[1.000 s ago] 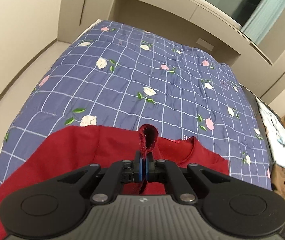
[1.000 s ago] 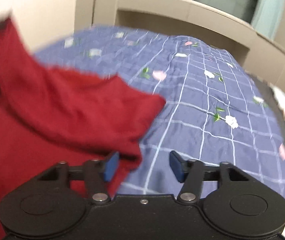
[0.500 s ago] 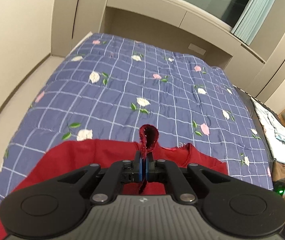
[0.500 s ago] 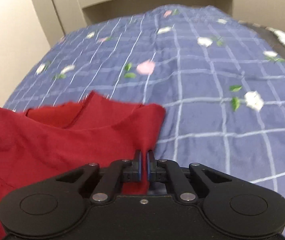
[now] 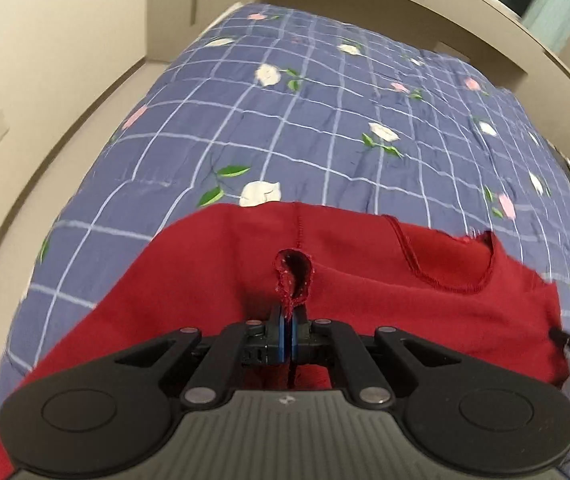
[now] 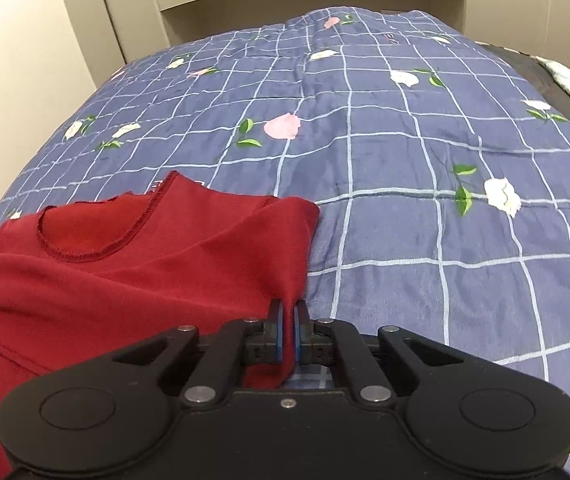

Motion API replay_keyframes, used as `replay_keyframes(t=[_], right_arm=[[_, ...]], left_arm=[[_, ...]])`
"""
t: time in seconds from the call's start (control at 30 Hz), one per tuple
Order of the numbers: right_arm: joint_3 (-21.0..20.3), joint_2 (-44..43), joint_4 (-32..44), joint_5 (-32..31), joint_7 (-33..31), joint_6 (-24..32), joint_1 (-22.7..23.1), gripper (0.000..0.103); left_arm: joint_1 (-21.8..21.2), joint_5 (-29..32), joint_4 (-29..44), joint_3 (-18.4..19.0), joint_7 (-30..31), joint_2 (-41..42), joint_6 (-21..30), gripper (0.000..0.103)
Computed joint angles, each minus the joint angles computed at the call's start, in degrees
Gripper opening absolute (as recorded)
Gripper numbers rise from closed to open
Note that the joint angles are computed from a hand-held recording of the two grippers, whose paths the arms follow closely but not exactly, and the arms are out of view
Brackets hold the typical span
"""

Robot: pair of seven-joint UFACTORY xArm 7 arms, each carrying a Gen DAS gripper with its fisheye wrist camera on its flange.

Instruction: Fold small clothes

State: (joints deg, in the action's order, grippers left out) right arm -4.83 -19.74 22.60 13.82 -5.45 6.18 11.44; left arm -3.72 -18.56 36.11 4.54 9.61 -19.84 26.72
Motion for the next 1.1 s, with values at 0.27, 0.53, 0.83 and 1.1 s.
replay_keyframes(t=[0.27, 0.53, 0.83, 1.1], right_arm=[[2.2, -2.1, -0.6, -1.8, 0.9, 1.6, -1.9, 0.054], [8.8, -9.6, -3.1, -9.1, 9.0, 5.1, -6.7, 0.089], [10.1, -33.3, -9.5, -8.6, 17.0, 21.3, 0.8, 0.102], [14.5, -41.4, -8.4, -7.4, 20.3, 32.0, 11.2, 0.102]], left_arm=[[1.7, 1.1, 1.9, -0.4, 2.0, 3.7, 4.6, 0.026], [5.9, 12.1, -1.2, -5.1, -10.7, -3.8, 4.9, 0.096], [8.5, 13.4, -14.6, -3.8, -24.6, -30.6, 14.1, 0.102], [24.4, 19.2, -22.5, 2.2, -34.7, -53.5, 33.4, 0.102]])
